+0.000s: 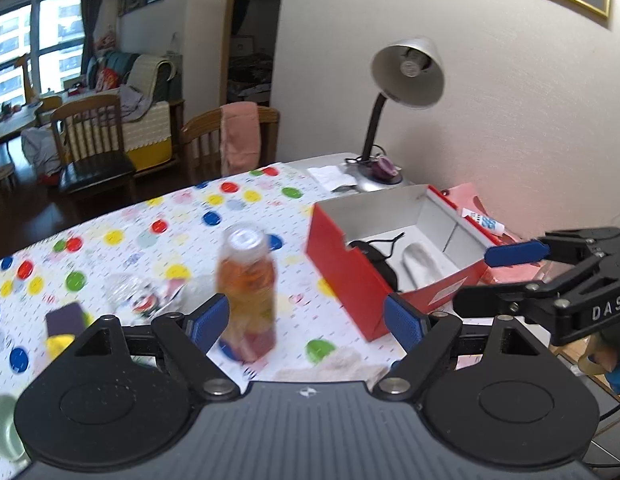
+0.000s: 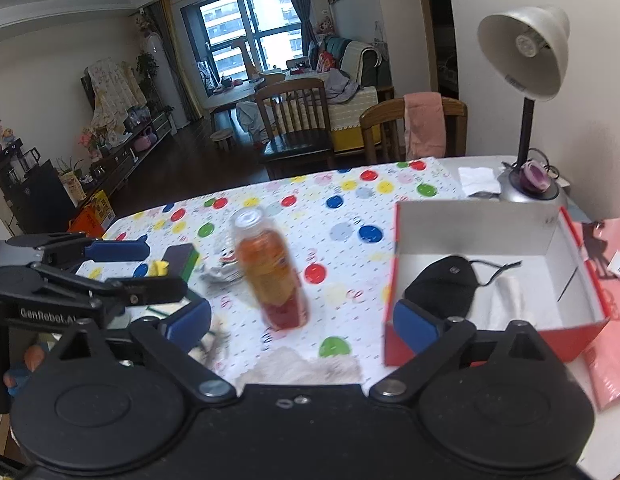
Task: Organize soft objects
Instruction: 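Withdraw both tools from the shoebox toward the tote bag and bath puff, then grasp the Christmas tote bag with the left tool while the right tool grasps the pink bath puff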
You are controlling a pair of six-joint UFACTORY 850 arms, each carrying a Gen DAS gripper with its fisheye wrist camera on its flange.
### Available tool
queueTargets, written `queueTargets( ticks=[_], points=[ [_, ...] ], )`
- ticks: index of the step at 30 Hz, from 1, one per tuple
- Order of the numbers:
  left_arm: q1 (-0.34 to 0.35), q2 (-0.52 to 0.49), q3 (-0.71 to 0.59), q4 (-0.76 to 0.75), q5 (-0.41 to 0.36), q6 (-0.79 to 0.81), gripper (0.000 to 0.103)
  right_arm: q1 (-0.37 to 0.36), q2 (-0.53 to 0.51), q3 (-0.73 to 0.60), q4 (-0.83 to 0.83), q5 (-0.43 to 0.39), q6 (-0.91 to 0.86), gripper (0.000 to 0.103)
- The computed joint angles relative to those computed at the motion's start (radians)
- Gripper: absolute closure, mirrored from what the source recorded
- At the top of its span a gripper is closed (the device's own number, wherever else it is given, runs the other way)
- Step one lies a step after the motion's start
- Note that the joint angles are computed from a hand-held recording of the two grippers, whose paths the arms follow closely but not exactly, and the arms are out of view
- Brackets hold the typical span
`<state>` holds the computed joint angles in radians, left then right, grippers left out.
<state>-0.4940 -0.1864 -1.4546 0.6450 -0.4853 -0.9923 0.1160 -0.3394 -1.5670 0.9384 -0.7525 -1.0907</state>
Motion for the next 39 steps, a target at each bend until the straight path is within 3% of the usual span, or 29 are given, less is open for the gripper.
queueTargets(
  ticks=[8,11,14,18,26,30,33,39],
  points=[
    [0.054,0.144,0.205,0.047,0.072,-0.084,0.010,0.071,0.071,0.146,-0.035,0.090,0.031,0.004],
    [0.066,0.184,0.265,0.090,0.084,-0.129,0.000,0.097,0.084,0.185,-0.070,0.131,0.063,0.004],
    [0.071,0.219,0.324,0.186,0.090,-0.222,0.000,0.118,0.092,0.215,-0.105,0.163,0.097,0.004],
    [0.083,0.247,0.385,0.166,0.100,-0.207,0.000,0.142,0.094,0.249,-0.162,0.204,0.169,0.004],
    [0.085,0.265,0.495,0.236,0.124,-0.349,0.000,0.175,0.081,0.295,-0.243,0.249,0.255,0.004],
    [0.068,0.245,0.516,0.284,0.099,-0.411,0.000,0.183,0.069,0.303,-0.287,0.263,0.301,0.004],
    [0.071,0.223,0.517,0.214,0.106,-0.359,0.000,0.186,0.061,0.308,-0.317,0.271,0.332,0.004],
    [0.065,0.182,0.505,0.220,0.053,-0.404,0.000,0.196,0.039,0.308,-0.369,0.268,0.374,0.004]
  ],
)
